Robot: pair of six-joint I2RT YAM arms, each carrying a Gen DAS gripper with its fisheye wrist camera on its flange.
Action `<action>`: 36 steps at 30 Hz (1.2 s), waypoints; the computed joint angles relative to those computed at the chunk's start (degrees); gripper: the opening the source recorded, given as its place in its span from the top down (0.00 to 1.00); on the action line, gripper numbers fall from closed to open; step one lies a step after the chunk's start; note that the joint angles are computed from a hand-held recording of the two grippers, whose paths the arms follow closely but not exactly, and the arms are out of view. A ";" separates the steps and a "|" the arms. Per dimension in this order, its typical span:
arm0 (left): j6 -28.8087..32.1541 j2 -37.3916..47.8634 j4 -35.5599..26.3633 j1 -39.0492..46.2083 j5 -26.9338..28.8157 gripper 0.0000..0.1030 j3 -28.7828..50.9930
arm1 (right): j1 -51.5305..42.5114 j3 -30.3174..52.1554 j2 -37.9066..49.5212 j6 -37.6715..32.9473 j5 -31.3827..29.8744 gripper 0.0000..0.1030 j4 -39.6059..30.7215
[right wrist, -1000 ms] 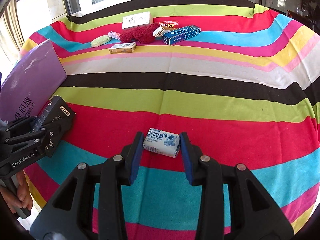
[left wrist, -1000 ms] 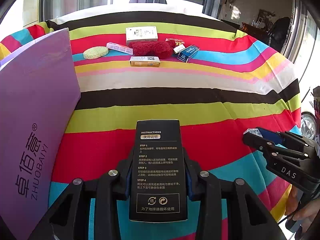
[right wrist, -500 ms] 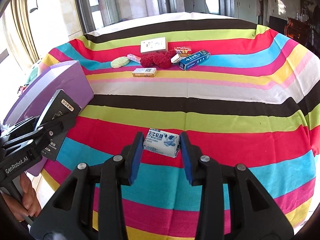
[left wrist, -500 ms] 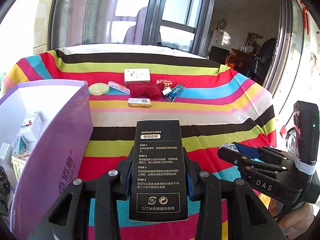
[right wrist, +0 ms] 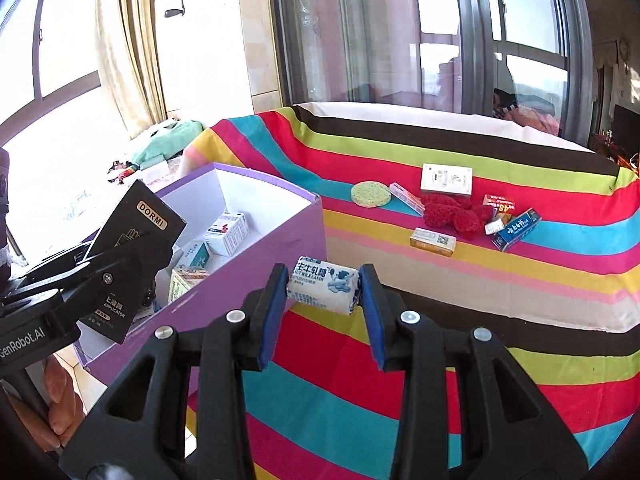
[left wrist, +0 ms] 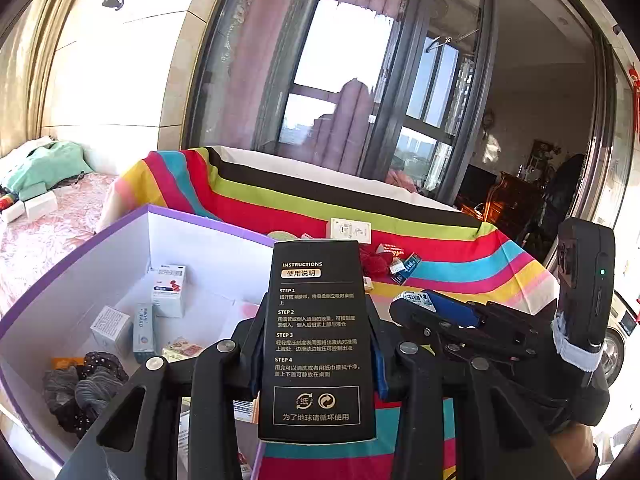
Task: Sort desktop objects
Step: 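Carry both items into the purple-rimmed box and open both tools, then move both tools back over the items on the table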
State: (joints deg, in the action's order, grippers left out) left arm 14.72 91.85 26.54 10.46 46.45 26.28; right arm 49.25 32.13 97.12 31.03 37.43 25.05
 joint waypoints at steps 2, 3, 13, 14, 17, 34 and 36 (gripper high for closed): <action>-1.67 0.30 1.75 2.32 -0.50 0.61 1.29 | 0.46 3.80 1.83 -3.64 -0.93 0.61 0.75; -2.55 0.88 2.45 3.31 -0.92 0.61 2.16 | 0.68 5.74 2.84 -5.34 -1.52 0.61 0.94; -5.78 11.11 2.27 8.23 -9.39 0.61 13.33 | -0.12 24.45 14.48 -16.16 -10.01 0.61 -2.36; -5.94 11.84 2.23 8.30 -10.11 0.61 14.06 | -0.40 25.97 15.66 -16.74 -10.72 0.61 -2.71; -6.48 13.73 2.81 8.46 -13.02 0.61 15.54 | -1.17 30.21 19.00 -18.27 -12.17 0.61 -4.28; -17.49 -1.08 27.40 3.49 -2.76 0.00 -6.01 | -28.69 0.08 7.77 -7.86 -15.01 0.18 12.05; -14.67 -3.46 25.65 -1.74 -1.68 0.00 -7.86 | -35.77 -2.64 9.18 -7.80 -19.36 0.18 14.84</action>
